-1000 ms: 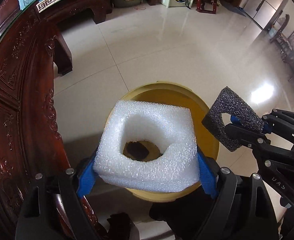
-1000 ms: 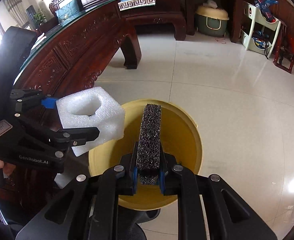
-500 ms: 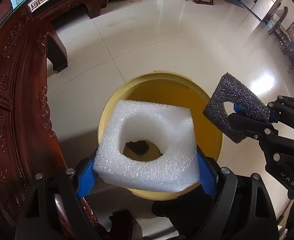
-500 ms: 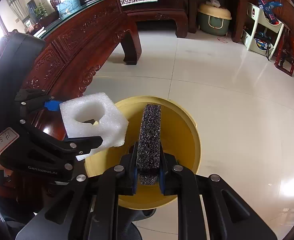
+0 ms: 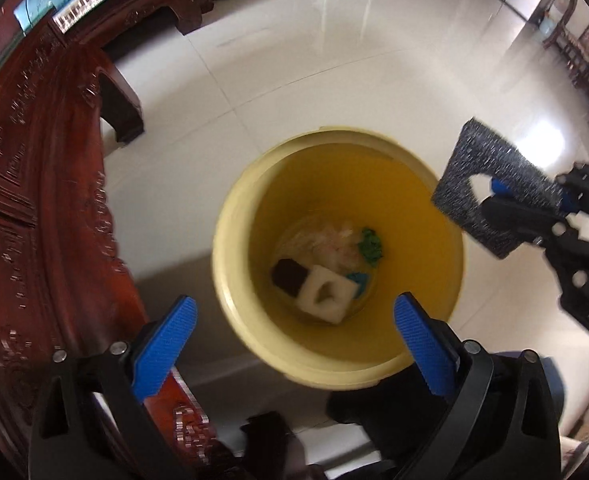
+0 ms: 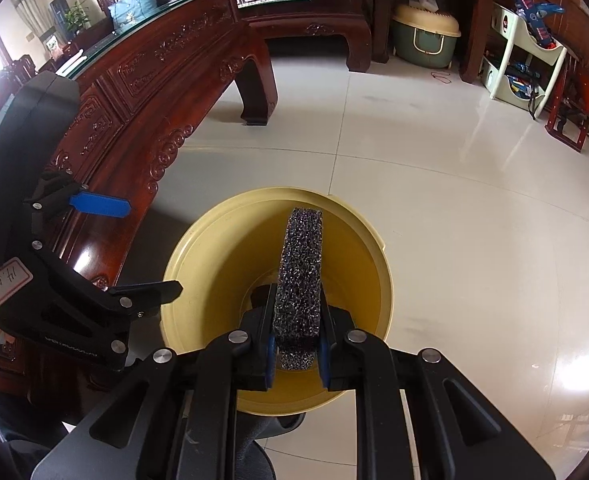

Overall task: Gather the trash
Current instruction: 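Open the left tool to drop the foam block into the bucket, then open the right tool to drop the sponge strip into the bucket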

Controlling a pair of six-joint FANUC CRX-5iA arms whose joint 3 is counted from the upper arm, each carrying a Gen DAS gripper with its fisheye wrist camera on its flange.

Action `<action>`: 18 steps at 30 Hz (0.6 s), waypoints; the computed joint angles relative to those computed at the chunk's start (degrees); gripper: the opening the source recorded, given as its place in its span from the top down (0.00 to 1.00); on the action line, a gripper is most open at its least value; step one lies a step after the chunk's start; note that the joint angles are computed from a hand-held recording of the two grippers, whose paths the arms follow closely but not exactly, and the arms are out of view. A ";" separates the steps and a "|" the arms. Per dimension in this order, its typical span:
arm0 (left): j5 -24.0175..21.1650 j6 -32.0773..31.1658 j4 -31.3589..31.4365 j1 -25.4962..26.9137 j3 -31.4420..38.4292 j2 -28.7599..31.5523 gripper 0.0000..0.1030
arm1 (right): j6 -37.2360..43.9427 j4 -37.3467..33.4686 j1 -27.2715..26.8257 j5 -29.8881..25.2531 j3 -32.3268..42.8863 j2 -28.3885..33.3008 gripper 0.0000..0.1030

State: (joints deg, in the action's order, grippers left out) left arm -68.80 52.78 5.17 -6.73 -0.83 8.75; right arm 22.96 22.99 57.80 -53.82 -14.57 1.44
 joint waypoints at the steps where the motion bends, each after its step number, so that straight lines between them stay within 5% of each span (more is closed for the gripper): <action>1: 0.56 0.15 -0.92 -0.21 -0.14 -0.38 0.04 | 0.04 -0.01 0.04 0.00 -0.02 0.05 0.85; 11: 5.72 4.32 -4.95 0.68 0.47 -1.57 0.04 | 1.87 -0.19 0.20 -0.58 1.88 2.06 0.84; 15: 7.91 7.83 -7.48 0.98 1.18 -1.61 0.04 | 1.99 0.77 0.61 -1.03 2.55 2.80 0.37; 18: 8.78 9.17 -9.44 0.70 1.75 -1.27 0.04 | 3.08 1.13 1.13 -1.01 3.29 3.39 0.36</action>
